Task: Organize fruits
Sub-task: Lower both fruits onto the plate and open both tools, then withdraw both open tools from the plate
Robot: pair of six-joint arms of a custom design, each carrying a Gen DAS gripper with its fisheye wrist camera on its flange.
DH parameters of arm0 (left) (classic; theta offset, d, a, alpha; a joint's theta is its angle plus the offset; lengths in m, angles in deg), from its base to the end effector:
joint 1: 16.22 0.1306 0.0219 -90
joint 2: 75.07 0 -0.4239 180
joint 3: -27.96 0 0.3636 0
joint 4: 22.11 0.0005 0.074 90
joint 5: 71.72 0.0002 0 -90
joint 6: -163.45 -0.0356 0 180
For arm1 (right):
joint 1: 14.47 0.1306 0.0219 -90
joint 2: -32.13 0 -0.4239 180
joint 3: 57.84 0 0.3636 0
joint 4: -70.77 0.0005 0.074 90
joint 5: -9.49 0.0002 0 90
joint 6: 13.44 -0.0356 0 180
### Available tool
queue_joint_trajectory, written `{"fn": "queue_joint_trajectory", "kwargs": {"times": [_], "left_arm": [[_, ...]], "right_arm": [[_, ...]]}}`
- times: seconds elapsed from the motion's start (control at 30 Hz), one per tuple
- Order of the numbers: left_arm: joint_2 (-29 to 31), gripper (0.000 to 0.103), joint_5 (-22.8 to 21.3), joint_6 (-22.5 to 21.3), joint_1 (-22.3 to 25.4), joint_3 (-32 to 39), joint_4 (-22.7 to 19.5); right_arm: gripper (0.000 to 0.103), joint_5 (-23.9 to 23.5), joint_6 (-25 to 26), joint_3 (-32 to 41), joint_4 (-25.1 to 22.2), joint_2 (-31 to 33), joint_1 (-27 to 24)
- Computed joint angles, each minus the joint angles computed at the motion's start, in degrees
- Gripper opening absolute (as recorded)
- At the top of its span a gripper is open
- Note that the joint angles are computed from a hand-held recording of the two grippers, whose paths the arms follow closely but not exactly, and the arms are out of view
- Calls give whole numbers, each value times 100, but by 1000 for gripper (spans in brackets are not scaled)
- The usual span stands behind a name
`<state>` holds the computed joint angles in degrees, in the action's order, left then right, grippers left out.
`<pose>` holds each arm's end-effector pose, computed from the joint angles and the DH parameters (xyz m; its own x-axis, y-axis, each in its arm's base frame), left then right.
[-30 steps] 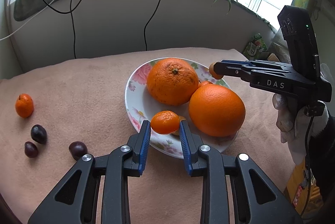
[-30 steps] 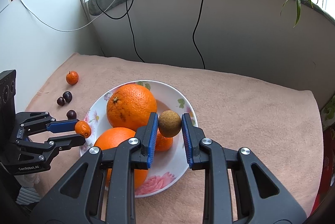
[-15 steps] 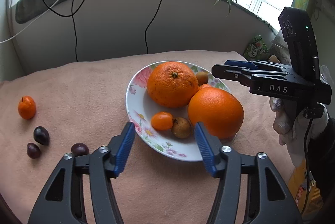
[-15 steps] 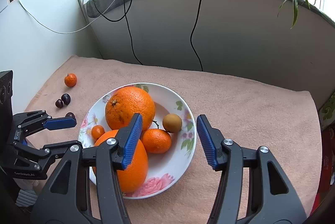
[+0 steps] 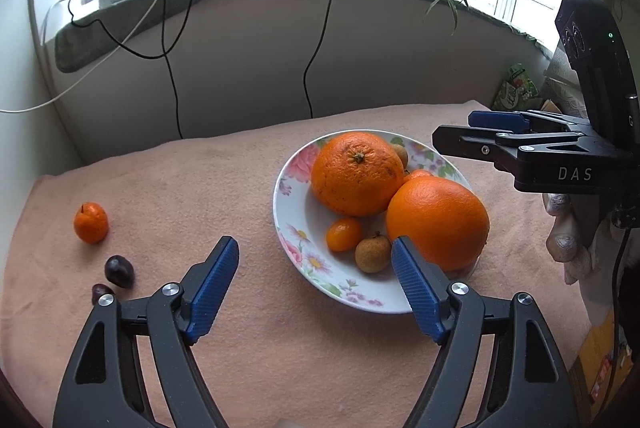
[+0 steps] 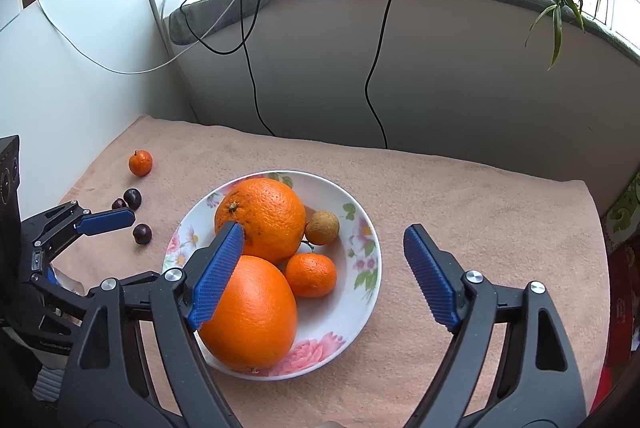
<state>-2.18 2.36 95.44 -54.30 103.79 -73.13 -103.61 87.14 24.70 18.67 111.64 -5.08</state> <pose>0.2674 -0.1978 0.4737 -0.7112 0.0998 -0.6959 0.1969 0.9785 -0.0609 0.3703 0.0749 0.4859 -0.6586 -0.2801 -0.6984 -0.5337 0.8282 0.1711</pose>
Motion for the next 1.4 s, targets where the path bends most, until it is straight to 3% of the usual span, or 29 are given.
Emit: {"fn": "queue_joint_trajectory", "kwargs": {"times": [0.8, 1.4], "left_arm": [[-435, 79, -258, -1, -28, -62, -121], [-1041, 79, -6, -74, 665, -447, -179]], "right_arm": [[85, 217, -252, 38, 29, -293, 442], [85, 551, -462, 77, 203, -303, 1347]]}}
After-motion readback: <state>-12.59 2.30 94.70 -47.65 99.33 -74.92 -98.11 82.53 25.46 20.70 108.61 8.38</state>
